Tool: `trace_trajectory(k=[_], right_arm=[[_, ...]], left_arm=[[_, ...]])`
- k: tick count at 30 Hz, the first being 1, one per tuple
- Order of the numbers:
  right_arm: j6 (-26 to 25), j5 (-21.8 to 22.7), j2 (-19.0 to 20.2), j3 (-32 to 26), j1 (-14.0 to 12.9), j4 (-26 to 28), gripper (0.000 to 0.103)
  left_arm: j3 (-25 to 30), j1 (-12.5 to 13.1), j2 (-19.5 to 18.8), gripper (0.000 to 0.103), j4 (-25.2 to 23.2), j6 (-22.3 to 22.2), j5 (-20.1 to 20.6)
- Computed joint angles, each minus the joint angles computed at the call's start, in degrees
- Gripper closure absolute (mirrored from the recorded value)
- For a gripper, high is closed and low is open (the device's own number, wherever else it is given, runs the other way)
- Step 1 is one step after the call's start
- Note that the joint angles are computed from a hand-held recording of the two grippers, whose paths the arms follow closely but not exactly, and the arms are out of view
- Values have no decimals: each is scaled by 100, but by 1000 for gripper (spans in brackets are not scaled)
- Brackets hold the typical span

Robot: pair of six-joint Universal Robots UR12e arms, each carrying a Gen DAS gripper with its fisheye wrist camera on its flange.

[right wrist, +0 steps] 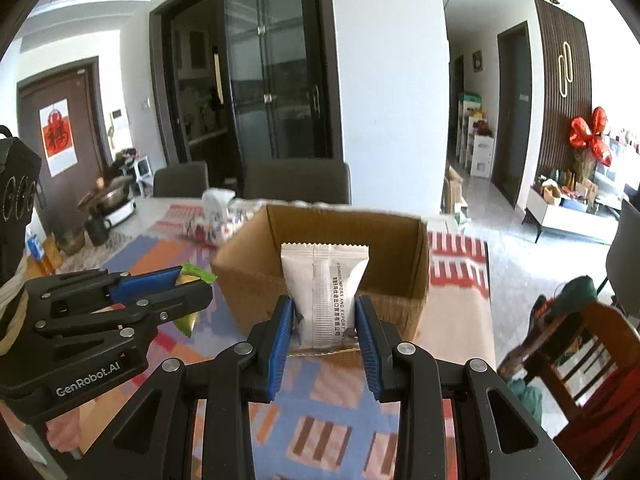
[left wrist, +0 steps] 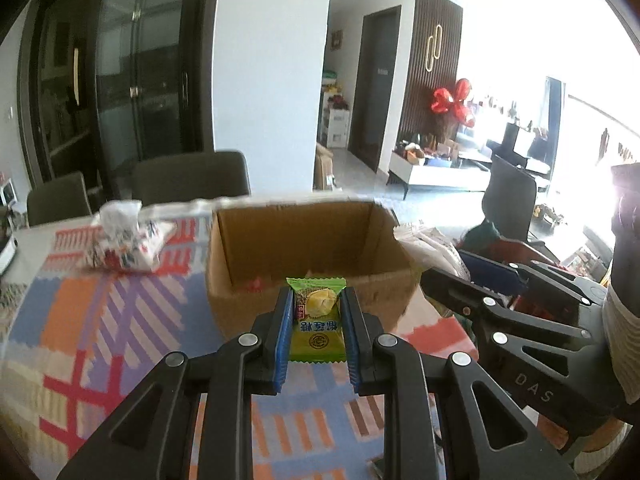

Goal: Organize snacks
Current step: 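Carry both snacks over the box and open both grippers, then move the left gripper to the dark green packet on the table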

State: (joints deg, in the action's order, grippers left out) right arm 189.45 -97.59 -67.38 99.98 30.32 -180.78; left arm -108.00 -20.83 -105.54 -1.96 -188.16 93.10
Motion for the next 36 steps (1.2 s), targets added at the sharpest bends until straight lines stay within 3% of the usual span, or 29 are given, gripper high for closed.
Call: trace_trajectory(k=[24, 26, 27, 29, 36], right_arm=[[-89, 196, 485, -1005, -283, 995, 70], [-72, 136, 523, -1042, -286, 1040, 68], [-58, 72, 542, -1073, -275, 1076, 65], [0, -72, 537, -1057, -261, 1098, 52], [75, -264, 329, -655, -188, 809, 48]], left_arm=[[1114, 246, -678, 78, -784, 234, 250], [1159, 216, -719, 64, -819, 270, 456], [1157, 197, -721, 50, -787, 258, 584], [1096, 172, -713, 49, -621, 293, 777], [669, 61, -475, 46, -323, 352, 830]])
